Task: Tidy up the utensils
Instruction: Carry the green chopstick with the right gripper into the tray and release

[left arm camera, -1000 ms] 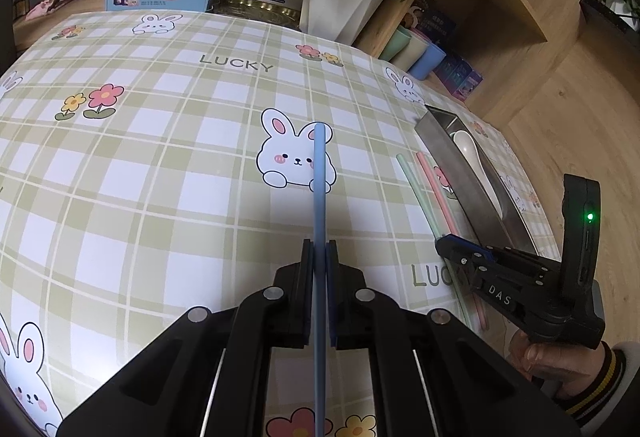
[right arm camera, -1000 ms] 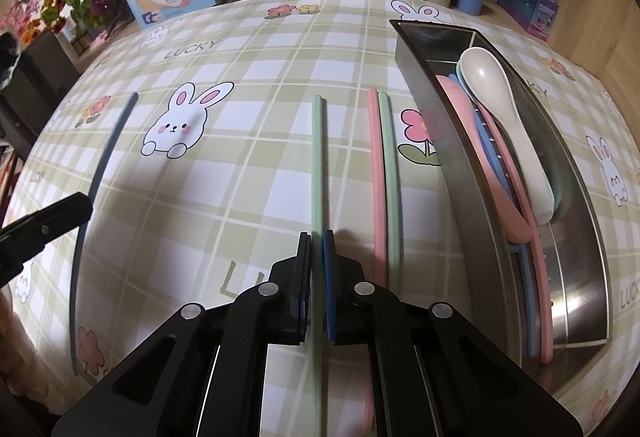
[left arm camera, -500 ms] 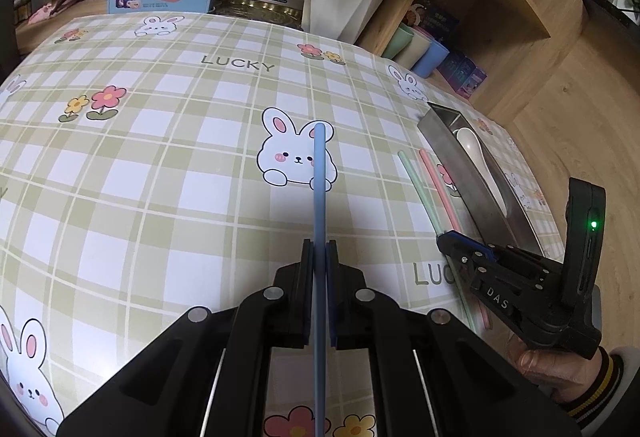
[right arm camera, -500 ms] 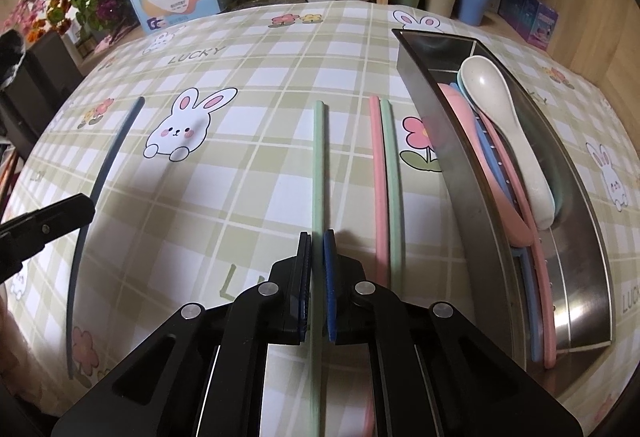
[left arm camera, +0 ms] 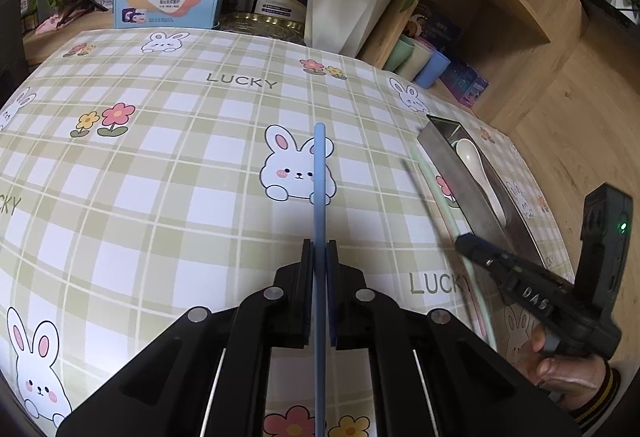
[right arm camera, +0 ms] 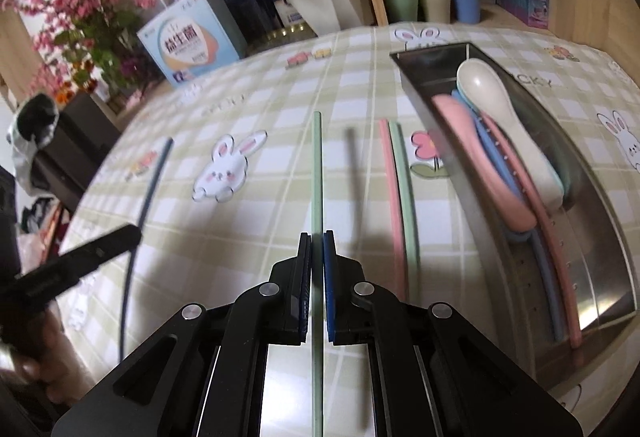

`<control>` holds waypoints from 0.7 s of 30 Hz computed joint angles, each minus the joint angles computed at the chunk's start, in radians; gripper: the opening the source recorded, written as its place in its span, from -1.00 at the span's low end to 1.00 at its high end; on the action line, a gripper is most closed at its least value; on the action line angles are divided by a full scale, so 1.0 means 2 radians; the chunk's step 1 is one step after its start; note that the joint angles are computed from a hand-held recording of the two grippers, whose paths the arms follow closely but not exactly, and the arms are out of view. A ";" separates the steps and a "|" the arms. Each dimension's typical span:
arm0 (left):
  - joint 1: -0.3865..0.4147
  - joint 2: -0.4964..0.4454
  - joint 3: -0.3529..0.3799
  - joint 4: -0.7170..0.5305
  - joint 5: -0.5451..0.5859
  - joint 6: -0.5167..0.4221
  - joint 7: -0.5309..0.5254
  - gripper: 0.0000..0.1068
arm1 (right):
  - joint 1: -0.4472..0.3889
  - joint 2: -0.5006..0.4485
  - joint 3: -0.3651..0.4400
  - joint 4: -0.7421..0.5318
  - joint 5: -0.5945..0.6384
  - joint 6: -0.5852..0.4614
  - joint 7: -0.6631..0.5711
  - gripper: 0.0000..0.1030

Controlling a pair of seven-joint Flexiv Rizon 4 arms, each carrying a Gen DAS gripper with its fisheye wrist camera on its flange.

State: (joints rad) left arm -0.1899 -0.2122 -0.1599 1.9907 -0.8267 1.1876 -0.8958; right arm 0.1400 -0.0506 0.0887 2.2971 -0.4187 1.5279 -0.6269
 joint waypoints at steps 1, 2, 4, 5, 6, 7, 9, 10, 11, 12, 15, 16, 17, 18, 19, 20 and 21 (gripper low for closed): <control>-0.001 0.000 0.000 -0.001 0.003 -0.001 -0.002 -0.89 | -0.001 0.002 -0.001 0.002 0.000 0.004 0.001 -0.89; -0.001 -0.001 0.001 -0.003 0.005 -0.002 -0.004 -0.89 | -0.004 0.005 -0.005 0.004 -0.007 0.012 0.009 -0.89; -0.001 -0.001 0.002 -0.006 0.012 -0.007 -0.010 -0.89 | -0.011 0.011 -0.011 0.008 -0.025 0.024 0.020 -0.89; -0.002 -0.002 0.003 -0.008 0.017 -0.008 -0.015 -0.89 | -0.019 0.015 -0.018 0.011 -0.047 0.031 0.033 -0.89; -0.002 -0.002 0.004 -0.010 0.022 -0.008 -0.019 -0.89 | -0.025 0.017 -0.020 0.010 -0.058 0.033 0.037 -0.89; -0.002 -0.002 0.004 -0.011 0.025 -0.008 -0.021 -0.89 | -0.033 0.019 -0.023 0.010 -0.068 0.034 0.042 -0.89; -0.003 -0.003 0.004 -0.013 0.034 -0.008 -0.028 -0.89 | -0.047 0.023 -0.024 0.007 -0.067 0.029 0.032 -0.89; -0.004 -0.003 0.004 -0.014 0.037 -0.009 -0.031 -0.89 | -0.052 0.024 -0.023 0.005 -0.057 0.022 0.017 -0.89; -0.004 -0.003 0.004 -0.015 0.040 -0.010 -0.035 -0.89 | -0.055 0.024 -0.022 0.000 -0.037 0.009 -0.012 -0.89; -0.004 -0.004 0.004 -0.017 0.043 -0.011 -0.038 -0.89 | -0.057 0.024 -0.020 -0.003 -0.019 -0.002 -0.036 -0.89; -0.004 -0.005 0.003 -0.021 0.052 -0.017 -0.046 -0.89 | -0.057 0.023 -0.016 -0.024 0.038 -0.069 -0.118 -0.89; -0.005 -0.006 0.003 -0.022 0.056 -0.018 -0.049 -0.89 | -0.059 0.021 -0.016 -0.027 0.041 -0.081 -0.128 -0.89; -0.005 -0.006 0.004 -0.023 0.059 -0.019 -0.052 -0.89 | -0.060 0.020 -0.016 -0.030 0.050 -0.089 -0.144 -0.89; -0.005 -0.007 0.004 -0.025 0.062 -0.021 -0.055 -0.89 | -0.061 0.018 -0.017 -0.032 0.052 -0.098 -0.157 -0.89; -0.004 -0.007 0.004 -0.027 0.064 -0.026 -0.060 -0.89 | -0.062 0.016 -0.018 -0.033 0.050 -0.104 -0.166 -0.89; -0.004 -0.008 0.004 -0.028 0.065 -0.029 -0.062 -0.89 | -0.062 0.015 -0.017 -0.036 0.058 -0.109 -0.180 -0.89; -0.004 -0.008 0.004 -0.030 0.067 -0.033 -0.065 -0.89 | -0.061 0.014 -0.016 -0.037 0.064 -0.113 -0.188 -0.89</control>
